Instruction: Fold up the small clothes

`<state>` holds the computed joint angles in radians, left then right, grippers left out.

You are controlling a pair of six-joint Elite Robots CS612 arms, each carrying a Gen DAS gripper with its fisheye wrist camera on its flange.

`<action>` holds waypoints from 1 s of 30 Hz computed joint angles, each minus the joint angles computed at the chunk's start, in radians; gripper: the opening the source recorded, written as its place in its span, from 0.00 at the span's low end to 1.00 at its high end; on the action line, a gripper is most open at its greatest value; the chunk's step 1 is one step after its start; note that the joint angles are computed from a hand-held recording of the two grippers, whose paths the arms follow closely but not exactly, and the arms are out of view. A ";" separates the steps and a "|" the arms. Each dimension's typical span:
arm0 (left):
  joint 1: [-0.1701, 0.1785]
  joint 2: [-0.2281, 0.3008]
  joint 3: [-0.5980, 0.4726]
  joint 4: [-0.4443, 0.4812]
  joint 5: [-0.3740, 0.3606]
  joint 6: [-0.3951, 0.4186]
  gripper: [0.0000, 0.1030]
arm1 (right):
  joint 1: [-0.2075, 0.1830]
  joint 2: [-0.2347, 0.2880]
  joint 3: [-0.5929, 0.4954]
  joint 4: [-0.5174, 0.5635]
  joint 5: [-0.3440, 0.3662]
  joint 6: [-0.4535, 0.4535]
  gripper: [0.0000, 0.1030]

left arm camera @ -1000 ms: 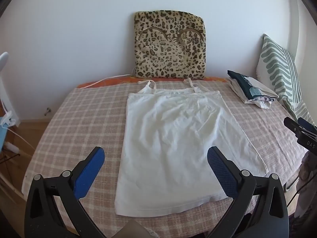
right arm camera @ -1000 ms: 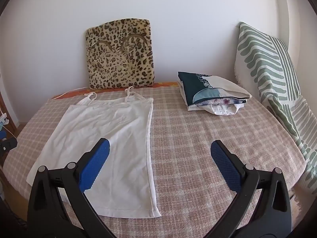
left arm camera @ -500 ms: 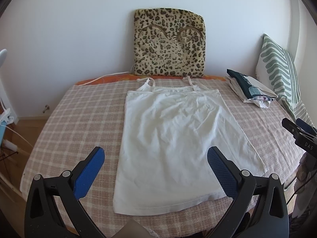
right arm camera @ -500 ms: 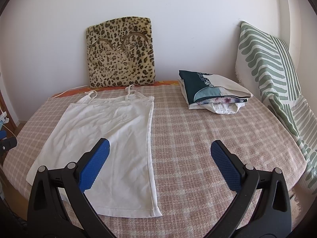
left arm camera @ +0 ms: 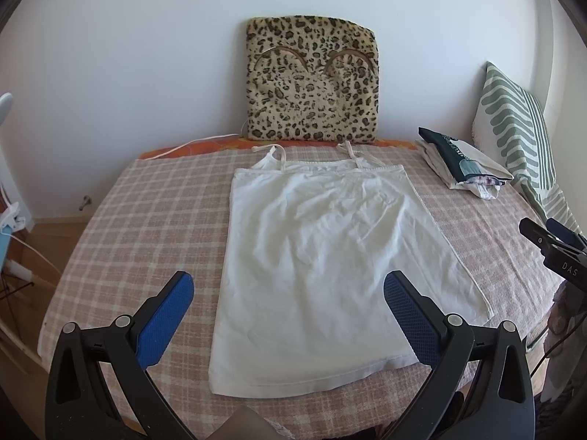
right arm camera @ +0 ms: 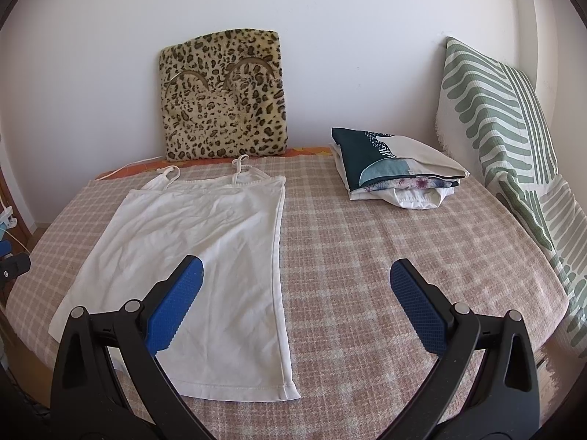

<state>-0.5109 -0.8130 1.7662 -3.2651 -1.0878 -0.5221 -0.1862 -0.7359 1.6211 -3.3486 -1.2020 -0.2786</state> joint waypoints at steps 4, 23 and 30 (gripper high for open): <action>-0.001 0.000 0.001 -0.003 0.004 -0.001 1.00 | -0.001 0.001 0.000 -0.003 0.002 0.000 1.00; 0.000 0.001 0.002 -0.006 -0.003 -0.002 1.00 | 0.001 0.001 -0.002 0.006 -0.002 0.000 1.00; -0.004 -0.001 0.004 -0.007 0.004 -0.005 1.00 | 0.001 0.002 -0.002 0.006 -0.001 -0.003 1.00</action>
<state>-0.5151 -0.8141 1.7702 -3.2720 -1.0837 -0.5274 -0.1851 -0.7342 1.6194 -3.3426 -1.2034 -0.2813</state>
